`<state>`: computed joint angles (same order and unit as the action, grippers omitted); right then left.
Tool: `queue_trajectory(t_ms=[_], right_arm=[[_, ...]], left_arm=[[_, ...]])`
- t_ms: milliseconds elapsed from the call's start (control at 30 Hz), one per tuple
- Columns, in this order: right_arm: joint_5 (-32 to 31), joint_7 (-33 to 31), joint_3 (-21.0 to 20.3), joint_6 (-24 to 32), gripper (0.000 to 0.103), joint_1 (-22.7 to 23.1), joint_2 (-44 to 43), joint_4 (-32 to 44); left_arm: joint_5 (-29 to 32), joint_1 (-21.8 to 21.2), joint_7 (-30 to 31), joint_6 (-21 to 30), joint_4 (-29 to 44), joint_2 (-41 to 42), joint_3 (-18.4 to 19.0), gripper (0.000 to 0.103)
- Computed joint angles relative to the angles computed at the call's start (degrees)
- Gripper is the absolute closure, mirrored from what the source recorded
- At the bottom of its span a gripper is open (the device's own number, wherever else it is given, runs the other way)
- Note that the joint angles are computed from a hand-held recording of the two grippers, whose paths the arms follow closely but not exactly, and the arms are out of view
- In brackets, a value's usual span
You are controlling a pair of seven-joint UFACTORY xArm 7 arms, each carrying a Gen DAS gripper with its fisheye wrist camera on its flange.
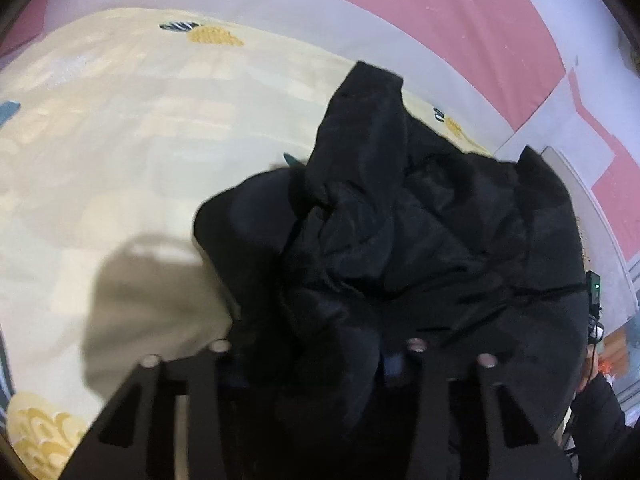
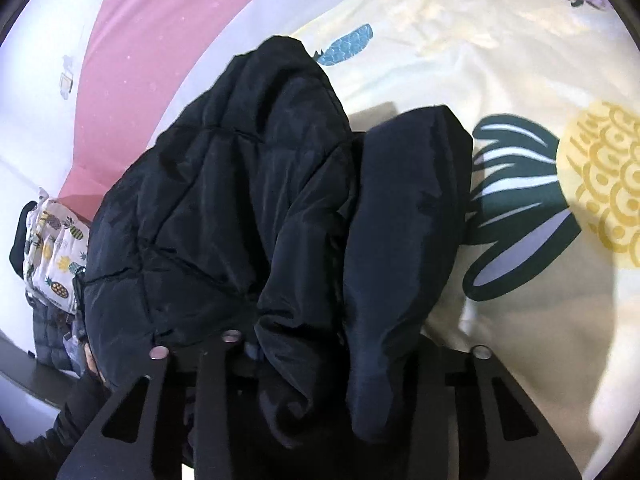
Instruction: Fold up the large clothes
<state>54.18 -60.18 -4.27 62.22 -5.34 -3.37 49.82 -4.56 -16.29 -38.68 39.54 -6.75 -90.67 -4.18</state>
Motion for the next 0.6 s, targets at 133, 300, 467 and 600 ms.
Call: queue_trajectory(t_ms=[133,300,467,600], right_arm=[[-1.3,-0.2,-0.4,0.0,0.074,-0.1,-2.8,-0.9],[-0.5,-0.2,-1.4,1.0,0.078,0.7,-7.1,-2.2],[-0.7,0.1,-3.0,3.7,0.078,1.6,-10.7,-1.5],[0.1,0.8,-3.6,5.1,0.078,2.8,-14.0,-1.7]], left_arm=[[1.2,-0.4,-2.3,5.1,3.3,-0.7,-3.5,0.074],[2.9,-0.6,-4.9,8.7,8.6,-0.5,-7.2,0.077],[3.9,-0.1,-4.4,12.5,14.2,-1.2,-7.8,0.078],[5.1,1.7,-2.1,18.0,17.9,-5.3,-6.8,0.078]])
